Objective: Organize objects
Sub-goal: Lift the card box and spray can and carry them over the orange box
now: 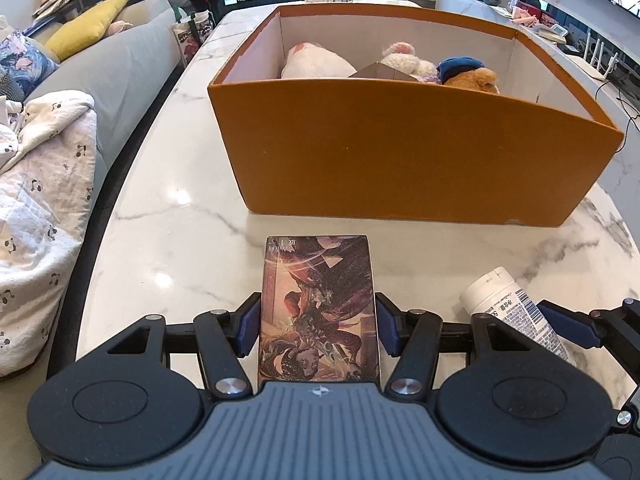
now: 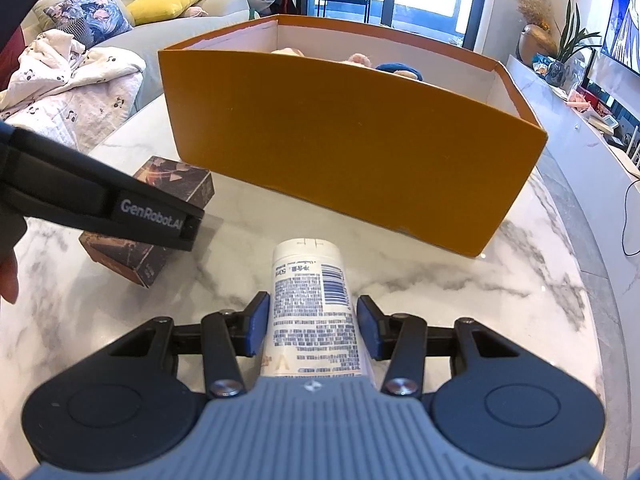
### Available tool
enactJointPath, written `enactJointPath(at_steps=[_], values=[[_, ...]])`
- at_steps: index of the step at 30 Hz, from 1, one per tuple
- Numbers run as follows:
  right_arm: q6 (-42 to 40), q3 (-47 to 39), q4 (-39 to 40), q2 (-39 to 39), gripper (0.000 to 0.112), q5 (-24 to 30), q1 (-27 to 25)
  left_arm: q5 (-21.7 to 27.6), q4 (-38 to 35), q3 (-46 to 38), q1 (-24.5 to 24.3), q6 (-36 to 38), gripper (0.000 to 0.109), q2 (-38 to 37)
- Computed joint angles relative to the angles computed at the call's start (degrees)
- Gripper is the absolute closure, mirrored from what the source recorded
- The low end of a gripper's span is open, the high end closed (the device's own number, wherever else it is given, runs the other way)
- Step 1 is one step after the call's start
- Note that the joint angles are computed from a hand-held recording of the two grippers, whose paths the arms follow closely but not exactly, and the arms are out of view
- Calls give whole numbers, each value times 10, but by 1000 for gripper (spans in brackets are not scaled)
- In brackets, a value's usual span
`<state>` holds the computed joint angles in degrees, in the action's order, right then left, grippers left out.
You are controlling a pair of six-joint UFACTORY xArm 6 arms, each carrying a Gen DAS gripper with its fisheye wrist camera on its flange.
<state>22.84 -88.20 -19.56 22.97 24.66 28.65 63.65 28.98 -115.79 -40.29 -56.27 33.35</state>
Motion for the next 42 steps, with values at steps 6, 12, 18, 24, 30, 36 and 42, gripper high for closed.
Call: enactJointPath(at_steps=[6, 12, 18, 24, 30, 36, 42], values=[[-1, 26, -6, -23, 63, -9, 0, 1, 9, 10, -7, -6, 42, -11], [6, 48, -17, -45, 63, -16, 1, 2, 18, 13, -13, -10, 42, -18], [13, 62, -26, -64, 63, -22, 2, 2, 41, 19, -18, -20, 42, -29], [17, 73, -31, -81, 63, -31, 3, -6, 59, 24, -22, -30, 42, -40], [16, 79, -28, -92, 63, -39, 3, -8, 68, 13, -26, -28, 42, -37], [22, 78, -36, -100, 63, -49, -2, -12, 85, 0, -25, -30, 42, -35], [71, 59, -69, -107, 63, -68, -18, -25, 93, -38, -10, -46, 42, -22]])
